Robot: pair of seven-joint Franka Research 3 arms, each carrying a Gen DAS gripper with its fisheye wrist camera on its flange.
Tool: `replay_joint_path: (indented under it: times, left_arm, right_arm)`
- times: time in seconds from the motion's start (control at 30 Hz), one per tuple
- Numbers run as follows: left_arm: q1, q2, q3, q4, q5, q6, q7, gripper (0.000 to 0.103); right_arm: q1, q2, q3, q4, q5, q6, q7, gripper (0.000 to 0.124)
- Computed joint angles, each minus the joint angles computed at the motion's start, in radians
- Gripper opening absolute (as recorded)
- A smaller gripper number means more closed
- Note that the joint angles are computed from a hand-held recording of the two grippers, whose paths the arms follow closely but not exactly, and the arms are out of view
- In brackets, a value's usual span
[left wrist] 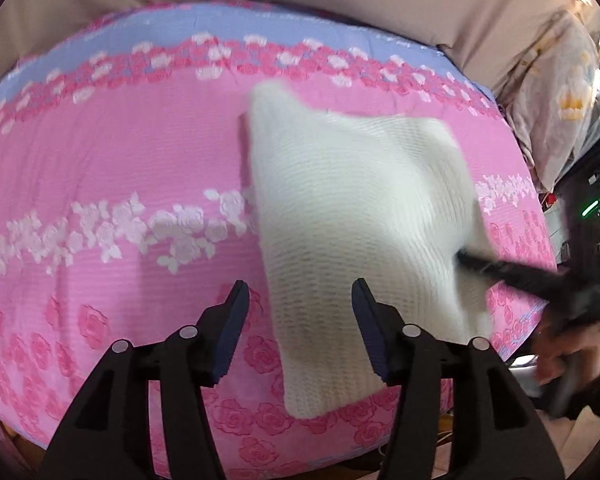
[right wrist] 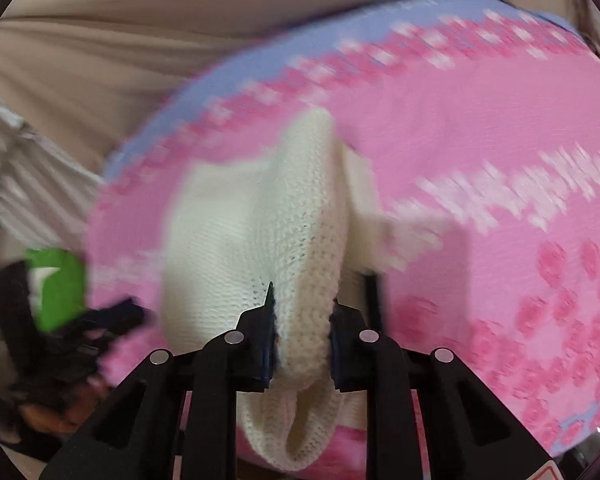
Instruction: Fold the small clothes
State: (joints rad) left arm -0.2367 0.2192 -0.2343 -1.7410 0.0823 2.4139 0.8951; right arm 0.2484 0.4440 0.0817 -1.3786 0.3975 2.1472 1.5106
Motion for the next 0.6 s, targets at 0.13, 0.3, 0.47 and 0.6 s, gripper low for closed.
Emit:
replay_joint_path:
  times: [0.13,0.3,0.47,0.6]
  left_arm:
    - [-0.004,0.013,0.007,0.001,0.002,-0.006,-0.057,0.052]
    - [-0.016,-0.008,0.025,-0.02,0.078,0.002,-0.154,0.057]
    - [-0.014,0.001,0.023,-0.017,0.102,0.008,-0.192,0.057]
    - [-0.02,0.021,0.025,-0.002,0.133,0.006,-0.217,0.057]
  right_arm:
    - [0.006,0.034,-0.006,-0.025,-0.033,-0.011,0.02,0.024]
    - [0.011,-0.033,-0.024,-0.038,-0.067,0.049,0.015,0.032]
    - [0.017,-0.036,-0.003,0.011,-0.076,0.126,-0.025,0.025]
    - [0.077,0.138,-0.016,0.228,-0.176,0.022,-0.062,0.009]
